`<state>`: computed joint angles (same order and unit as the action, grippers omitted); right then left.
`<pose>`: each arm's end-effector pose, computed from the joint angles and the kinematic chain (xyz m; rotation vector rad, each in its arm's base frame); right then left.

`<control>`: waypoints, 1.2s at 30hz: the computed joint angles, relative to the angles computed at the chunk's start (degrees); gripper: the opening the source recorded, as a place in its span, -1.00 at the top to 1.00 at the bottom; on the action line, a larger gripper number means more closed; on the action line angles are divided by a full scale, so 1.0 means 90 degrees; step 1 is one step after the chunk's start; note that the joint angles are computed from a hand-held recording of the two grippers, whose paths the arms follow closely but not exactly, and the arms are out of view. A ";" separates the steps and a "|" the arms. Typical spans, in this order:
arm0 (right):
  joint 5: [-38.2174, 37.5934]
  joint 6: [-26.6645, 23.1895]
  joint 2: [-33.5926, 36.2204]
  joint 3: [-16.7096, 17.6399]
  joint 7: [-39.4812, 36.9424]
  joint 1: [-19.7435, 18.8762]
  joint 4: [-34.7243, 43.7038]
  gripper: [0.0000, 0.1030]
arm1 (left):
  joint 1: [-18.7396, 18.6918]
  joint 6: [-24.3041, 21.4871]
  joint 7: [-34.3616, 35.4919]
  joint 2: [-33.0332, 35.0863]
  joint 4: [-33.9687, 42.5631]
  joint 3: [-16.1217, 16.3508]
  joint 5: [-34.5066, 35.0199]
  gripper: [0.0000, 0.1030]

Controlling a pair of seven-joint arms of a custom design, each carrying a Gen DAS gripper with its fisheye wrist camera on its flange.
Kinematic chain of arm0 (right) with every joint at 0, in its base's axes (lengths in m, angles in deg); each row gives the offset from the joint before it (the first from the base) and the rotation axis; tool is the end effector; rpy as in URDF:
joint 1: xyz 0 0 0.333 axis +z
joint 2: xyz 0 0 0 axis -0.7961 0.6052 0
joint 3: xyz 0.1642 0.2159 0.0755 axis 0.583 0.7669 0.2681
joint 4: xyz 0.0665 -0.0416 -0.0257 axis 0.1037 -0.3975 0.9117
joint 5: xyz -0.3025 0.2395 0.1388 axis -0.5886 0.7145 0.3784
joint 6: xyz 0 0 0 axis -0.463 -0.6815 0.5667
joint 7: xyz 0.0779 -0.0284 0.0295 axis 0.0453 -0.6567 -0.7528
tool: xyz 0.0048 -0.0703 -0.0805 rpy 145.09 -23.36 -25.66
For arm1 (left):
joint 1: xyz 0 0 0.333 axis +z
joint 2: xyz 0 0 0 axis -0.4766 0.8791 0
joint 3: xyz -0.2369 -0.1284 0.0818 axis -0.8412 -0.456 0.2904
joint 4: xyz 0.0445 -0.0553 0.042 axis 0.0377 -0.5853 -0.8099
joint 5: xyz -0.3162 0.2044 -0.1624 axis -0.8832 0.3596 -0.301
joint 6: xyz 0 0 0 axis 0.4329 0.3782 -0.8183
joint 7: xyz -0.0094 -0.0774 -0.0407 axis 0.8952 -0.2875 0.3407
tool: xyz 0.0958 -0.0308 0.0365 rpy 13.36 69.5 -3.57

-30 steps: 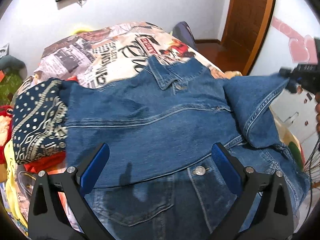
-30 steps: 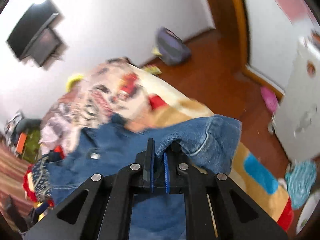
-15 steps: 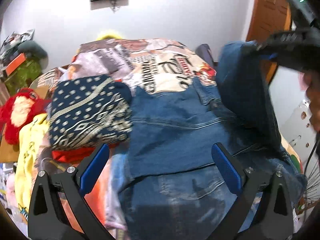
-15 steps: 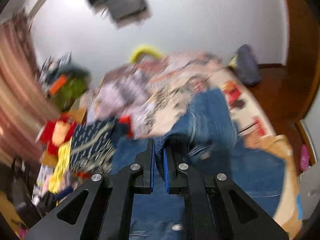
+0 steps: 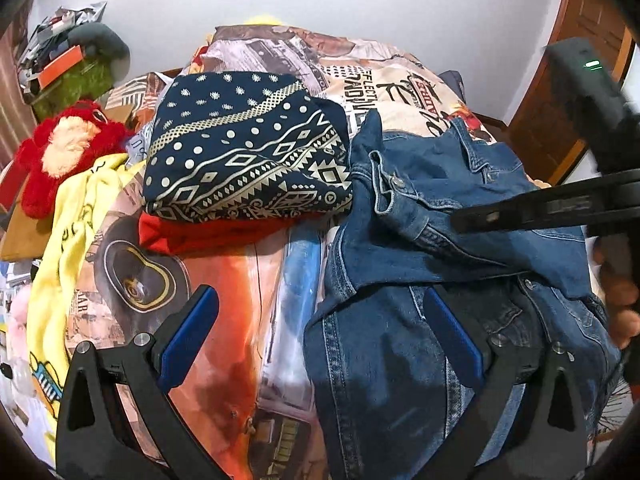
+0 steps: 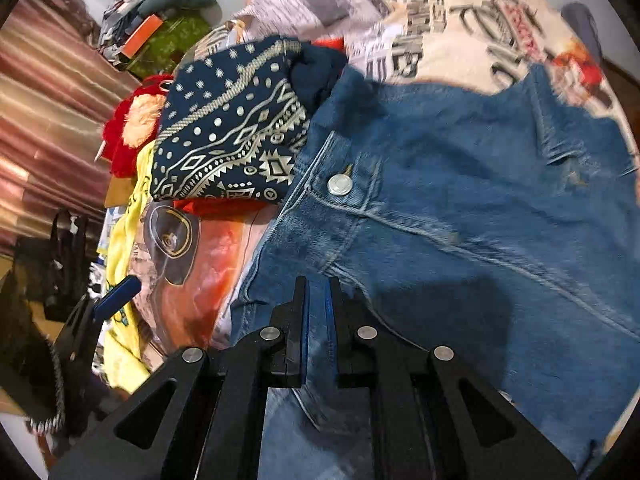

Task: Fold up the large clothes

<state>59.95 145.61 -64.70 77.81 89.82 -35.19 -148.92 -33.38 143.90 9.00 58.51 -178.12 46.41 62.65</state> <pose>0.5807 0.2791 0.6385 -2.1241 1.6137 0.1462 0.5294 -0.1642 0.5792 -1.8890 1.9316 -0.7318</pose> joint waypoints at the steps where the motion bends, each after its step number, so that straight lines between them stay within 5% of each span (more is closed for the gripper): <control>1: -0.0107 0.0058 -0.0117 -0.0010 -0.0030 0.0011 -0.0074 0.84 | -0.0018 -0.0015 0.0012 0.0037 0.0043 -0.0001 -0.0040 -0.99; 4: -0.0433 0.0465 -0.0759 -0.0108 -0.0301 -0.0032 -0.0639 0.56 | -0.0095 -0.0006 0.0110 0.0158 0.0180 0.0031 -0.0272 -0.99; 6: -0.0675 0.0874 -0.1313 -0.0192 -0.0410 -0.0072 -0.1212 0.12 | -0.0161 0.0004 0.0189 0.0281 0.0307 0.0048 -0.0472 -0.99; 8: -0.1027 0.1361 -0.1760 -0.0242 -0.0362 -0.0092 -0.1724 0.00 | -0.0225 -0.0032 0.0264 0.0475 0.0519 0.0062 -0.0693 -0.99; 15: -0.1686 0.1825 -0.3027 -0.0616 0.0091 -0.0478 -0.3121 -0.09 | -0.0393 -0.0311 0.0549 0.1458 0.1486 0.0129 -0.1775 -0.97; 17: -0.1724 0.1846 -0.3329 -0.0732 0.0241 -0.0589 -0.3522 -0.09 | -0.0395 -0.0493 0.0459 0.1842 0.1856 0.0123 -0.1847 -0.77; 24: -0.1594 0.1645 -0.4082 -0.1082 0.0882 -0.0933 -0.4624 -0.09 | -0.0587 -0.1204 -0.0399 0.3061 0.3178 0.0183 -0.0822 -0.24; 26: -0.1556 0.1629 -0.4209 -0.1153 0.1001 -0.1010 -0.4829 -0.09 | -0.0727 -0.1176 -0.0596 0.3157 0.3330 0.0235 -0.0306 0.17; 29: -0.1456 0.1634 -0.4325 -0.1257 0.1117 -0.1090 -0.5038 -0.09 | -0.0971 -0.0972 -0.0798 0.3031 0.3271 0.0287 0.0613 0.48; 36: -0.1450 0.1706 -0.4448 -0.1339 0.1142 -0.1186 -0.5282 -0.09 | -0.1061 -0.0099 -0.1149 0.2214 0.2440 0.0222 0.1889 0.52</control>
